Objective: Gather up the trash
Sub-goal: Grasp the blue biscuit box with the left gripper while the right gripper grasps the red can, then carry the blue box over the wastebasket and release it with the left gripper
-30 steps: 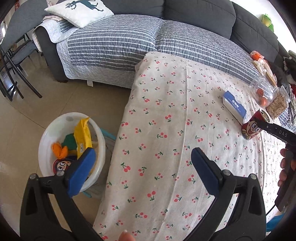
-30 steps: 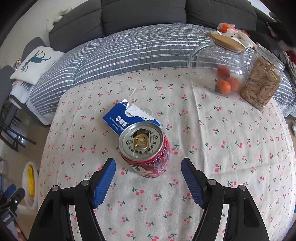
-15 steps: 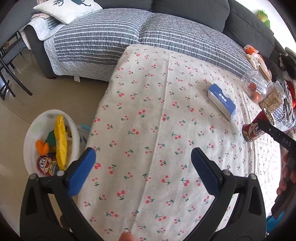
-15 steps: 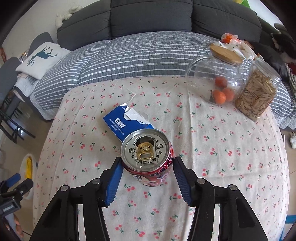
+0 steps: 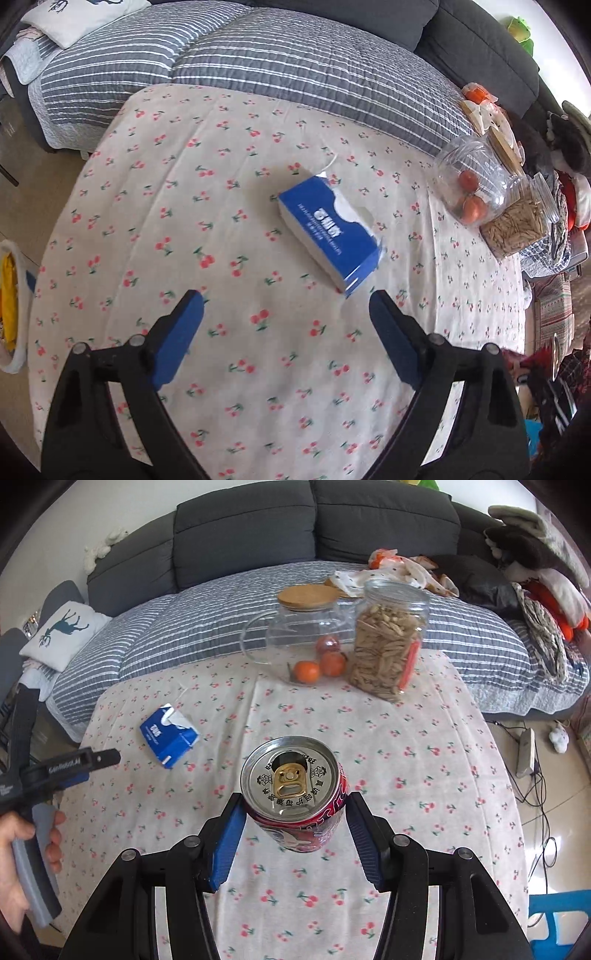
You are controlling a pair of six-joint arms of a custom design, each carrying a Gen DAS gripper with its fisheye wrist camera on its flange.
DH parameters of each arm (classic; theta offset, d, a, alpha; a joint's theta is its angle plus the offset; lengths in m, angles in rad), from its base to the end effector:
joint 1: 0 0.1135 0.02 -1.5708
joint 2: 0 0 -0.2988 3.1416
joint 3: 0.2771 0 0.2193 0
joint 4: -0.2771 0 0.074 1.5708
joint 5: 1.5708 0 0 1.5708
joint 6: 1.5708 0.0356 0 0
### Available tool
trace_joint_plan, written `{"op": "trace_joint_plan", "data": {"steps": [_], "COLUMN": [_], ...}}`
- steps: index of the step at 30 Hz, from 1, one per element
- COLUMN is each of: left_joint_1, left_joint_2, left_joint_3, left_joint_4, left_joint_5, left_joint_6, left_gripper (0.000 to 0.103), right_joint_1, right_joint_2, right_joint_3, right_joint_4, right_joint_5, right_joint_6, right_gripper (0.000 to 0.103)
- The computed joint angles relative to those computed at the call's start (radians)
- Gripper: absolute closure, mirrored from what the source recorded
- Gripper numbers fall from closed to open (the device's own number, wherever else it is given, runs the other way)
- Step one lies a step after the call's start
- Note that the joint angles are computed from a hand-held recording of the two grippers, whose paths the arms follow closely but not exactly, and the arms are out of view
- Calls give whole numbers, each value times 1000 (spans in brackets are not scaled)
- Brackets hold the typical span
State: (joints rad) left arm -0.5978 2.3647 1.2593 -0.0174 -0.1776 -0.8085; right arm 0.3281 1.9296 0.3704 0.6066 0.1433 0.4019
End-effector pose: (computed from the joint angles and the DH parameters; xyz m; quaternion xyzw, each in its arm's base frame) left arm 0.3578 -0.2360 0.0631 -0.1217 0.9637 -0.0771 0.2247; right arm 0.2389 0.0760 0.0940 0.0568 0.9487 0.0446 0.3078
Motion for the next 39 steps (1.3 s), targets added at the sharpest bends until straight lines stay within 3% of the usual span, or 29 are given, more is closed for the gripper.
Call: {"op": "trace_joint_plan", "data": {"steps": [10, 16, 20, 25, 39], "left_joint_1": [-29, 3, -2, -14, 41], "left_joint_2": [253, 301, 278, 213, -206], "left_joint_3": [448, 483, 422, 276, -548], "left_joint_4": [-234, -226, -166, -80, 404], "left_joint_5": [-99, -73, -69, -24, 45], "left_joint_6": [-73, -94, -56, 12, 118], "left_gripper": [21, 39, 45, 47, 47], "right_joint_1": [-185, -192, -185, -164, 127], "right_joint_2": [36, 19, 21, -10, -128], "right_joint_3": [-103, -108, -103, -91, 2], "right_joint_4": [148, 153, 143, 104, -100], "right_joint_5": [-128, -141, -134, -126, -27], "right_joint_6": [-78, -78, -69, -39, 138], "right_gripper": [46, 46, 46, 46, 46]}}
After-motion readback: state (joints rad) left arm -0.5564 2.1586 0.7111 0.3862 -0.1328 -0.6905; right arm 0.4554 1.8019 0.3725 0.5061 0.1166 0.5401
